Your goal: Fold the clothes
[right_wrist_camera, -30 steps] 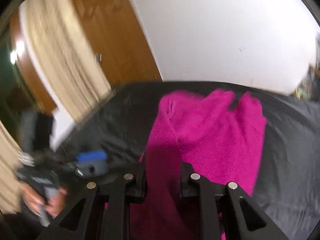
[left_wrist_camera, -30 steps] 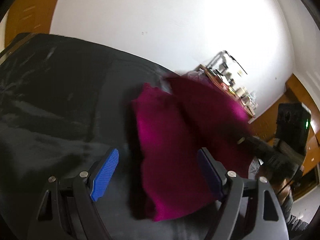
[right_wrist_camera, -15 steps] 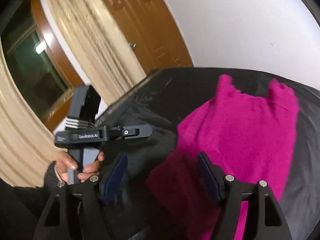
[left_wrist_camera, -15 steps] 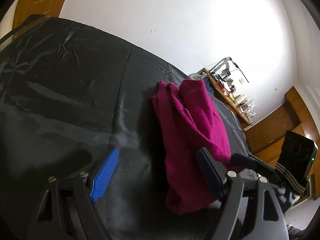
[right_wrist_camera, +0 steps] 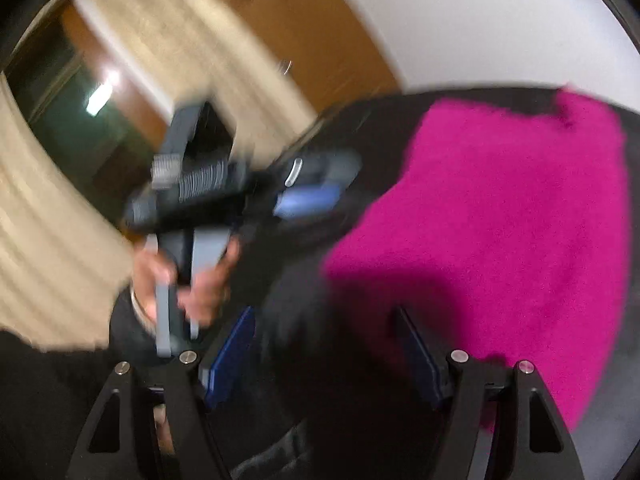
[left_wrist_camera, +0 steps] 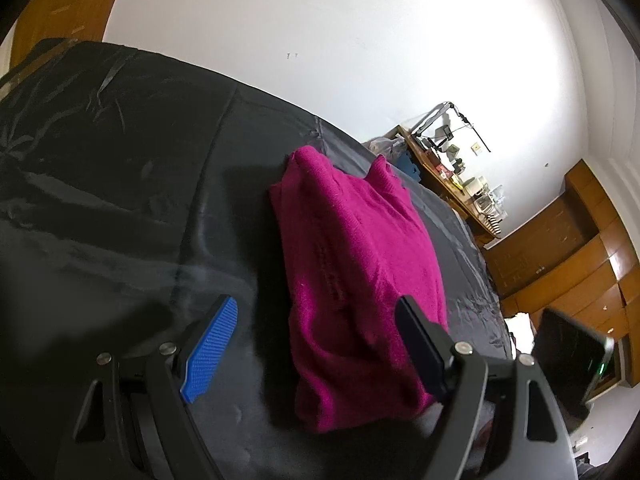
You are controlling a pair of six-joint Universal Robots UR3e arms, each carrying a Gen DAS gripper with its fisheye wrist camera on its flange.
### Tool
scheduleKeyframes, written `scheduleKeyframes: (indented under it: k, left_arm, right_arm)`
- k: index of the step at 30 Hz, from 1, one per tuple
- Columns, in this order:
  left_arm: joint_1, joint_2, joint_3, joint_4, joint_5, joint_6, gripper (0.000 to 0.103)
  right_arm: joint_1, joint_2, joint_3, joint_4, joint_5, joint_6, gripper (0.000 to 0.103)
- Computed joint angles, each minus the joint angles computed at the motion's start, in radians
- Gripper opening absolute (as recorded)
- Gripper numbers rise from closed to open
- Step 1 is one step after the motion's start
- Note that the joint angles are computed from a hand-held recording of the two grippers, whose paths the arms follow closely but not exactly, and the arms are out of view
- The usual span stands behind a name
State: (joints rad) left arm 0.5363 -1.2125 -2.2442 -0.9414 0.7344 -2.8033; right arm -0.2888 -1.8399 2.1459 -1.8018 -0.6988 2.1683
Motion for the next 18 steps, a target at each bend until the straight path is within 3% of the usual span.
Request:
scheduleKeyframes:
  k: [2,4,7,11,16,18]
  left_arm:
    - [-0.017,-0.005,0.013,0.012,0.02,-0.016,0.084]
    - [-0.047,-0.023,0.034,0.042,0.052,-0.051,0.084]
    - [-0.07,-0.038,0.062,0.058,0.057,-0.076,0.084]
    - [-0.121,-0.07,0.098,0.114,-0.026,-0.114,0.084]
    - [-0.219,-0.189,0.163,0.15,-0.097,-0.124,0.084]
    - [-0.304,-0.295,0.209,0.251,0.033,-0.213,0.084]
  right_arm:
    - [0.049,0.023,0.025,-0.114,-0.064,0.057,0.074]
    - [0.014,0.017,0.025,-0.066,-0.056,0.031,0.074]
    - [-0.116,-0.04,-0.001,0.158,0.019,-0.096,0.074]
    - [-0.27,-0.077,-0.045,0.395,0.083,-0.232,0.074]
    - [-0.32,-0.073,0.011,0.288,0.091,-0.141,0.074]
    - [-0.333,-0.061,0.031,0.241,0.084,-0.092,0.074]
